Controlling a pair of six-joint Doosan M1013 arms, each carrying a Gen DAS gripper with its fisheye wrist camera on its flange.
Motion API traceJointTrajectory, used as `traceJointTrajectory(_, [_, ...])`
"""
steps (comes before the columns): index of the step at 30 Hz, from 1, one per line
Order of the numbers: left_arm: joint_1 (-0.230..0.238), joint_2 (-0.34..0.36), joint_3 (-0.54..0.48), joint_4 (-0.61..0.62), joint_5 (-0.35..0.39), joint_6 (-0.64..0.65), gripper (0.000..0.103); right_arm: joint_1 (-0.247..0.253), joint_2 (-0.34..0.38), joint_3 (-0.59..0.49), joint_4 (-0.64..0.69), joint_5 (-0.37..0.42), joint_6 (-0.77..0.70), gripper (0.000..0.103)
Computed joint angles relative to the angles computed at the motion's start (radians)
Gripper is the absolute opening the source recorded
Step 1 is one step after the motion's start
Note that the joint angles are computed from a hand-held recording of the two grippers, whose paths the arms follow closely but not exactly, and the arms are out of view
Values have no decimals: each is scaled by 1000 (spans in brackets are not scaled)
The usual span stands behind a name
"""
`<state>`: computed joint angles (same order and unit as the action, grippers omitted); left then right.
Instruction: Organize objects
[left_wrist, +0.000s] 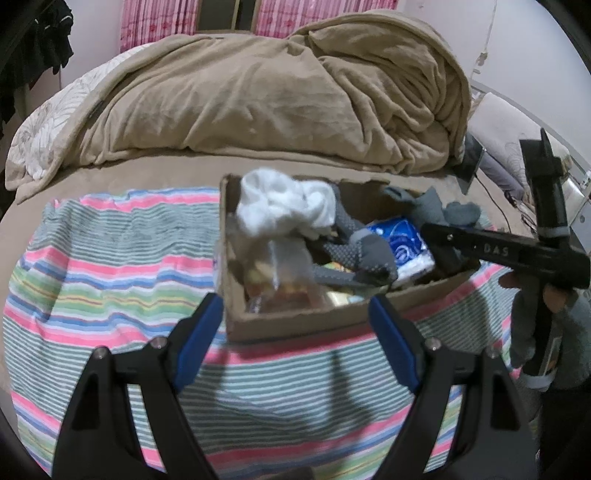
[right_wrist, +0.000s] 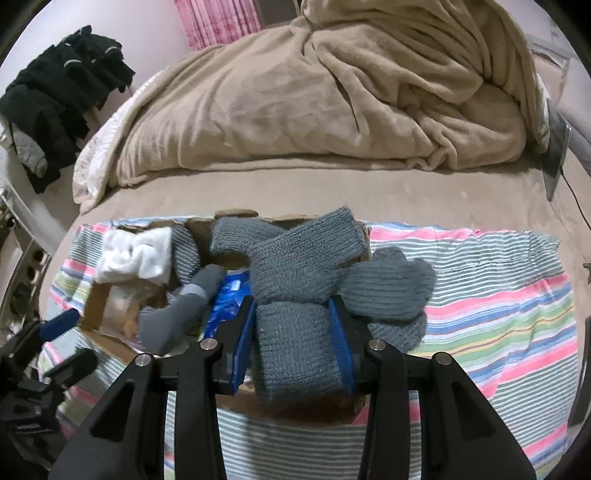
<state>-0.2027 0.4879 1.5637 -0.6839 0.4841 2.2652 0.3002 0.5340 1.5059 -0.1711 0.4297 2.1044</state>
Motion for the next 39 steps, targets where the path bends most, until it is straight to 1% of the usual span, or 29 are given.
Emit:
traceJointTrajectory(3, [-2, 2, 0, 22, 0, -18, 83, 5, 5, -3, -56, 5, 40, 41])
traceJointTrajectory(4, [-2, 2, 0, 23, 0, -20, 83, 11, 6, -5, -98, 11, 67, 41])
traceJointTrajectory(7, [-2, -2, 4, 25, -4, -22, 83, 19, 7, -4, -145, 13, 99, 42])
traceJointTrajectory(10, [-2, -8, 10, 22, -9, -20, 83, 15, 2, 0, -115, 3, 80, 44])
traceJointTrajectory(13, [0, -14, 18, 18, -14, -16, 83, 14, -7, 8, -85, -8, 62, 48])
traceJointTrajectory(17, [3, -27, 33, 9, -16, -6, 83, 23, -20, 21, -111, -15, 88, 55])
traceJointTrajectory(19, [3, -35, 41, 12, -21, -9, 83, 27, -29, 31, -109, -21, 85, 56])
traceJointTrajectory(23, [6, -56, 62, 8, -31, -6, 83, 38, -47, 53, -136, -35, 110, 56])
traceJointTrajectory(31, [5, -96, 108, -11, -46, -8, 83, 61, -97, 111, -145, -67, 117, 56])
traceJointTrajectory(37, [-3, -129, 149, -8, -61, -22, 83, 84, -140, 161, -210, -88, 173, 56])
traceJointTrajectory(39, [-3, -140, 162, -17, -59, -18, 83, 89, -153, 176, -212, -98, 177, 56])
